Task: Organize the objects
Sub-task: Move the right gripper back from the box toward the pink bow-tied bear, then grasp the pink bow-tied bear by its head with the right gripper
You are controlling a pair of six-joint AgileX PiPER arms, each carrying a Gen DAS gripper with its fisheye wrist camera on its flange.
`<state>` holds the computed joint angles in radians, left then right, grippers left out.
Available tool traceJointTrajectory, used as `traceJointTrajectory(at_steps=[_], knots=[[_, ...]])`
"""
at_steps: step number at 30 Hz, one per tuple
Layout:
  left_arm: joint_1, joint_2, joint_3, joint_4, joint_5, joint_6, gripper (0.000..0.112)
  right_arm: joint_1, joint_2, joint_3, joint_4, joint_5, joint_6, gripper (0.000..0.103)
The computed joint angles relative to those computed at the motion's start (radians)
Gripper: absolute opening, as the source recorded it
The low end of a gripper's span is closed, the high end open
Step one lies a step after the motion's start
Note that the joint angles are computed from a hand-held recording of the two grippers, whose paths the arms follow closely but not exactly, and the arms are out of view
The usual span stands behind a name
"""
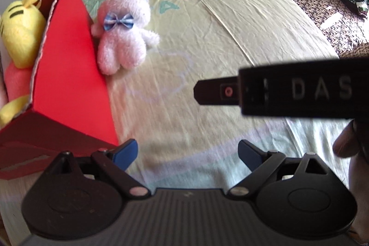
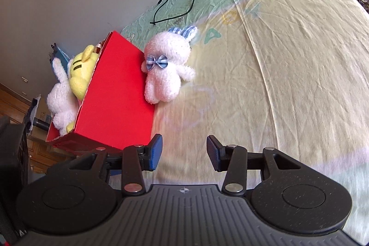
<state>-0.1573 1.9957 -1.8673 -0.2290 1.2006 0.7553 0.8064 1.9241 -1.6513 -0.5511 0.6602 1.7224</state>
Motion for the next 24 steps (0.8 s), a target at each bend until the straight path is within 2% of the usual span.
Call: traceJointTrajectory(at_steps=[4,8,12,18,21,24], knots=[[-0.007,-0.017,0.043,-0.004,-0.062,-0.013,0.094,-0.059,-0.006,0.02,0.082,-0.078,-0.114,0.046],[-0.006,-0.035,0.098,-0.011,-0.129,-0.01,0.094,-0.125,0.034,-0.037,0.223,-0.104,-0.339,0.046],[0.015,-0.032,0.106,-0.059,-0.132,0.029,0.094,-0.191,0.093,-0.1,0.401,-0.143,-0.549,0.046],[0.041,-0.022,0.114,-0.125,-0.144,0.111,0.094,-0.251,0.238,-0.28,0.578,-0.1,-0.743,0.046],[0.055,-0.022,0.121,-0.147,-0.142,0.133,0.094,-0.267,0.297,-0.356,0.63,-0.094,-0.793,0.046],[0.072,-0.006,0.099,-0.163,-0.115,0.146,0.094,-0.273,0.348,-0.426,0.613,-0.087,-0.764,0.046]])
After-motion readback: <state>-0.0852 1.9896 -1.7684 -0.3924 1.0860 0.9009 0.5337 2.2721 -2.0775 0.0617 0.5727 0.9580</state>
